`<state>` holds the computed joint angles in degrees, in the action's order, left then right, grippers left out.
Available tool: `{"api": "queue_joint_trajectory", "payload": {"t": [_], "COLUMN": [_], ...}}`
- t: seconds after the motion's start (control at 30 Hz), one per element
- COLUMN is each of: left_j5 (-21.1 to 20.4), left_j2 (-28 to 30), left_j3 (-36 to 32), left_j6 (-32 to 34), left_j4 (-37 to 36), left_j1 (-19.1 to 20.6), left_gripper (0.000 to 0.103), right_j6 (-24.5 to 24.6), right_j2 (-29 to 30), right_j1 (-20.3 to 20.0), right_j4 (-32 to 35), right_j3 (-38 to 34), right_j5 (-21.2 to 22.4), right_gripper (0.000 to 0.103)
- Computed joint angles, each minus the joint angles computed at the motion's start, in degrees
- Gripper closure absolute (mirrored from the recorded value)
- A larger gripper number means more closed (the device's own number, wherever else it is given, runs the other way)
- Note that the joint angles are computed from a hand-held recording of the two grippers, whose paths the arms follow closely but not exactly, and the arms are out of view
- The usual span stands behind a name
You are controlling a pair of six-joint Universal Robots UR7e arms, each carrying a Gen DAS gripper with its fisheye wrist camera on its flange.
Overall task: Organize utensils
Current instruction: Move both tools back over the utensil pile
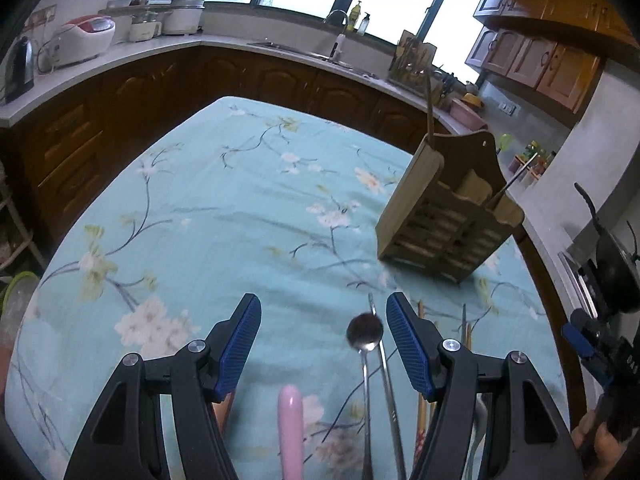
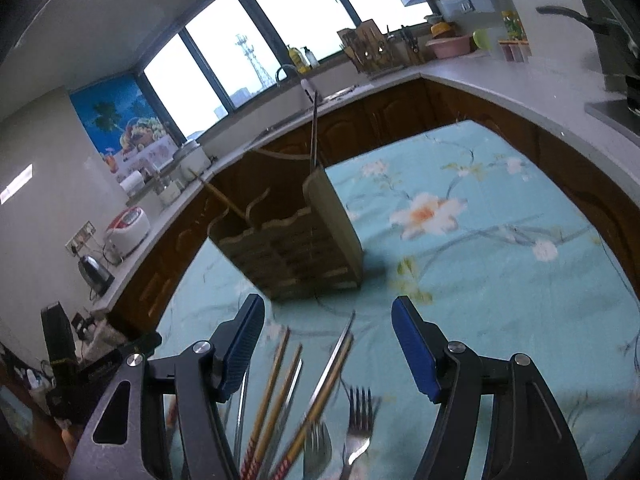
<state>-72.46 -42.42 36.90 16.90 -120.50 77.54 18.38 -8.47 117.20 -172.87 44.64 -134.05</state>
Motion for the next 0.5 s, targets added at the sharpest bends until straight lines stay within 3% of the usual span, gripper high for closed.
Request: {"api": "queue_joint_trajectory", "payload": {"t": [0.5], "left_j5": [1.08], "left_j2": [-1.39], "left_j3": [2.79], "left_j6": [0.47], "left_j4": [2.47], "left_j1": [0.31], "left_gripper": [0.038], "right_j6": [6.33], "right_j2": [-1.68], "right_j1": [0.27], "right_j4": [3.03], "right_j3": [7.00], "right_j5": [0.22], "right_gripper": [0.034]}}
